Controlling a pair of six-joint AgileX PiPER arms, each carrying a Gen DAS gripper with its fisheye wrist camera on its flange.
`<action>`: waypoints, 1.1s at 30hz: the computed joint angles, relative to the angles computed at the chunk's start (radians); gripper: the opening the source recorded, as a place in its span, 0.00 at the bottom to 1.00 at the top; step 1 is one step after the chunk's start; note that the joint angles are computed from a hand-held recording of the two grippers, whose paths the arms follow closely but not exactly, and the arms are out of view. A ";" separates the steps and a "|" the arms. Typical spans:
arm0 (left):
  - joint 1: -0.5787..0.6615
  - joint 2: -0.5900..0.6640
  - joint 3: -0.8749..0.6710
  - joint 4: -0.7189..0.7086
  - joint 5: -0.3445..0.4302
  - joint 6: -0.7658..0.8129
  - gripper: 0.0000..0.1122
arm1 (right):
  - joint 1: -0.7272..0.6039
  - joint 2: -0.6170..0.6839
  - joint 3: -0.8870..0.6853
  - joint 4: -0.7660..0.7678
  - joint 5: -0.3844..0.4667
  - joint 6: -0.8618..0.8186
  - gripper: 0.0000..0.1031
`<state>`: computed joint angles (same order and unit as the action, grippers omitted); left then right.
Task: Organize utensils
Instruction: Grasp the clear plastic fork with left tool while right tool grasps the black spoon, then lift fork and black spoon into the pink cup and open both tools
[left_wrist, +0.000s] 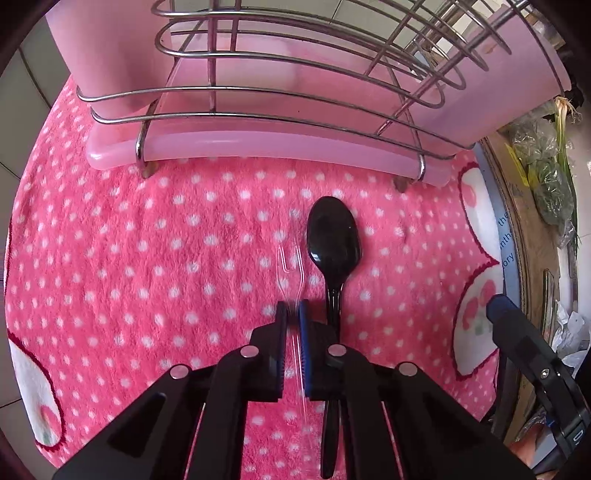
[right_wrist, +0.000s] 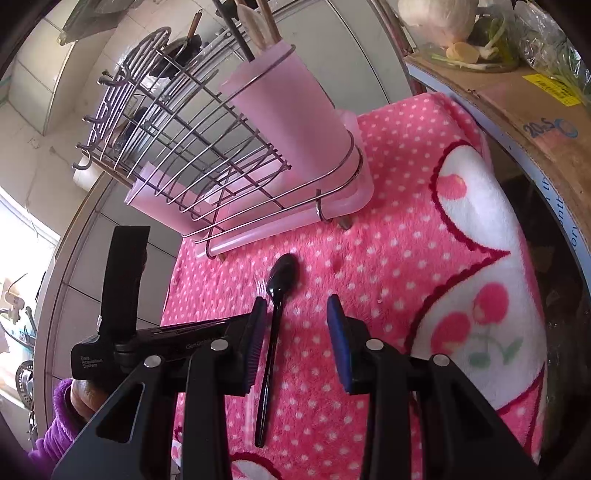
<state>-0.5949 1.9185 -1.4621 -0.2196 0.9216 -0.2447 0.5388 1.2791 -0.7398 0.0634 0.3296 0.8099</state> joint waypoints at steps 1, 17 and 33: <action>0.005 -0.011 0.014 -0.007 -0.012 0.001 0.05 | -0.006 0.010 -0.006 0.047 -0.001 -0.045 0.33; 0.233 -0.281 0.267 -0.209 -0.124 0.271 0.04 | -0.033 0.388 -0.367 0.215 0.202 -0.225 0.46; 0.397 -0.356 0.348 -0.403 -0.093 0.525 0.05 | -0.019 0.557 -0.517 0.220 0.231 -0.169 0.43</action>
